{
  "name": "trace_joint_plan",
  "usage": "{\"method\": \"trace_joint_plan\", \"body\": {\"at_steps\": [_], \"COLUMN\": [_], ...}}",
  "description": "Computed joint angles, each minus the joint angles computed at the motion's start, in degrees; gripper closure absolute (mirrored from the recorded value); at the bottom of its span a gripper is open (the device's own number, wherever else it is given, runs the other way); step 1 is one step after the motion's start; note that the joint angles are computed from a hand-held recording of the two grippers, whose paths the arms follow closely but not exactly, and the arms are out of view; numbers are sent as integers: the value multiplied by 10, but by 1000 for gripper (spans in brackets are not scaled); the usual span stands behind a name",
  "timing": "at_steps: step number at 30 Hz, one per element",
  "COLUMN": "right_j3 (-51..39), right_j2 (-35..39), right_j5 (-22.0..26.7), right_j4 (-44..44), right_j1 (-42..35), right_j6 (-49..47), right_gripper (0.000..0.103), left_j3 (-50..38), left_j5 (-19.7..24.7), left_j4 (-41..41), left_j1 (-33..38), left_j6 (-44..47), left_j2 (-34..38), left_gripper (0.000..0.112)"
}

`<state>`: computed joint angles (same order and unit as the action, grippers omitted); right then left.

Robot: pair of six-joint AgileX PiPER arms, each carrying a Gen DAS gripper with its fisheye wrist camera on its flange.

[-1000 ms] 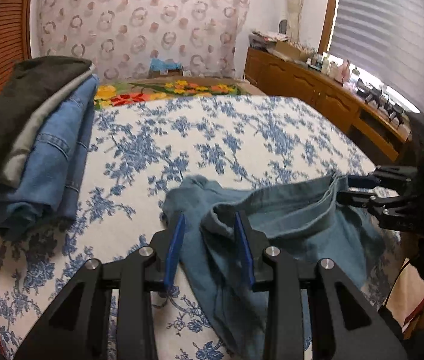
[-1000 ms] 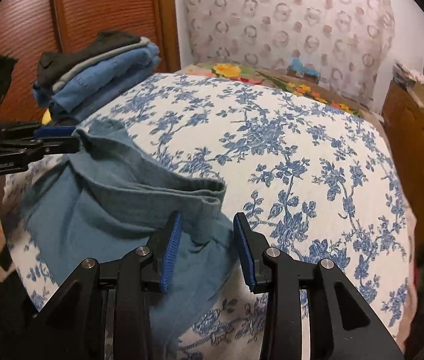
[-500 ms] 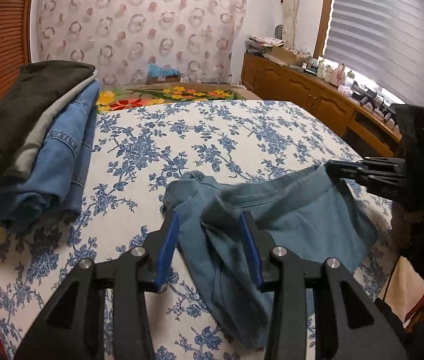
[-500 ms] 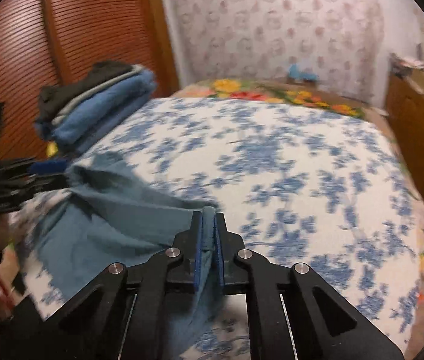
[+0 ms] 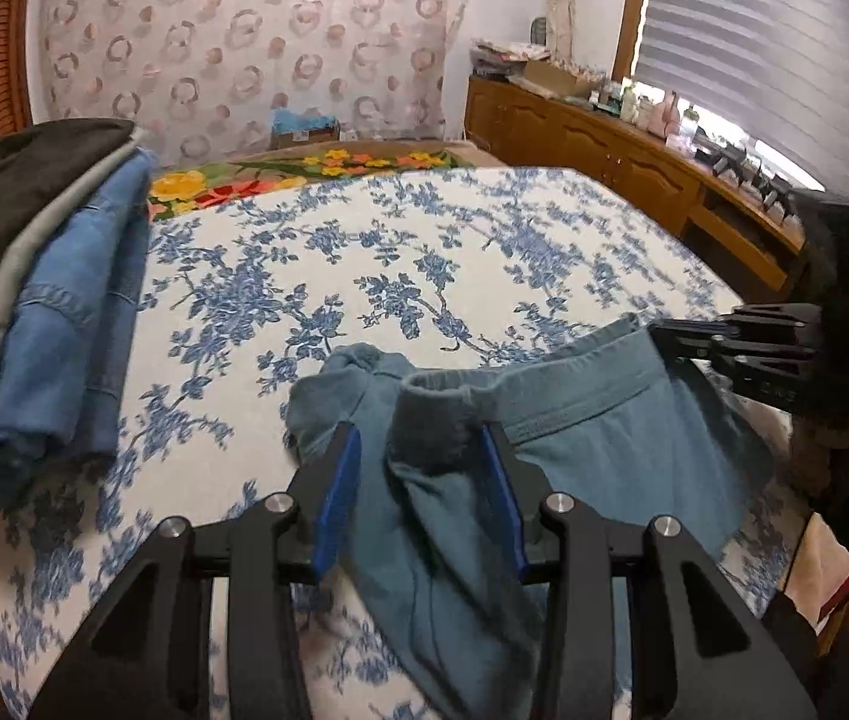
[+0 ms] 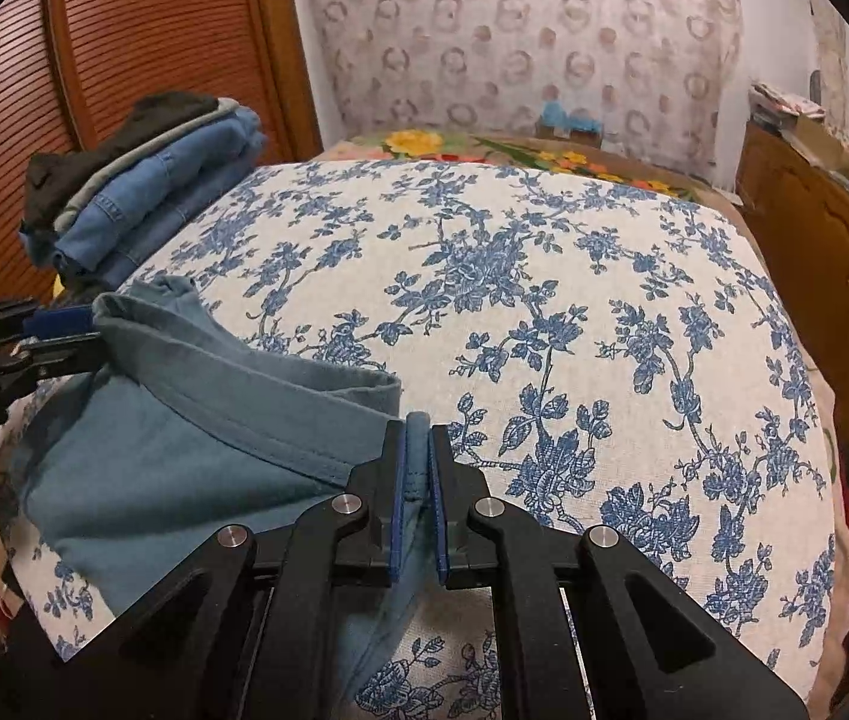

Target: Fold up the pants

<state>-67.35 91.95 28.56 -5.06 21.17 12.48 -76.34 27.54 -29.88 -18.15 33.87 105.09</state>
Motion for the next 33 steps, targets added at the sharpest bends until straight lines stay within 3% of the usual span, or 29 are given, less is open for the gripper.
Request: {"method": "trace_joint_plan", "body": {"at_steps": [2,4,15,19,22,24,33], "right_j3": [2,2,0,0,2,1,0], "right_j2": [-1,0,5,5,4,4,6], "right_j5": [-2,-3,1,0,-1,-1,4], "right_j4": [-10,-19,-89,-87,-89,-91,-116], "right_j1": [3,5,24,24,24,25,31], "right_j6": [9,17,72,71,74,75,96], "right_gripper": [98,98,98,98,98,98,98], "left_j3": [-12,-11,-3,12,31,45,89], "left_j5": [6,-2,-7,-18,-35,-36,-36], "left_j4": [0,-17,-18,3,36,15,-35], "left_j1": [-1,-3,2,-8,-21,-23,-12], "left_j6": [3,23,9,-7,-29,-5,29], "left_j2": [10,7,-11,-27,-45,-58,-78], "left_gripper": [91,97,97,91,80,72,60]}}
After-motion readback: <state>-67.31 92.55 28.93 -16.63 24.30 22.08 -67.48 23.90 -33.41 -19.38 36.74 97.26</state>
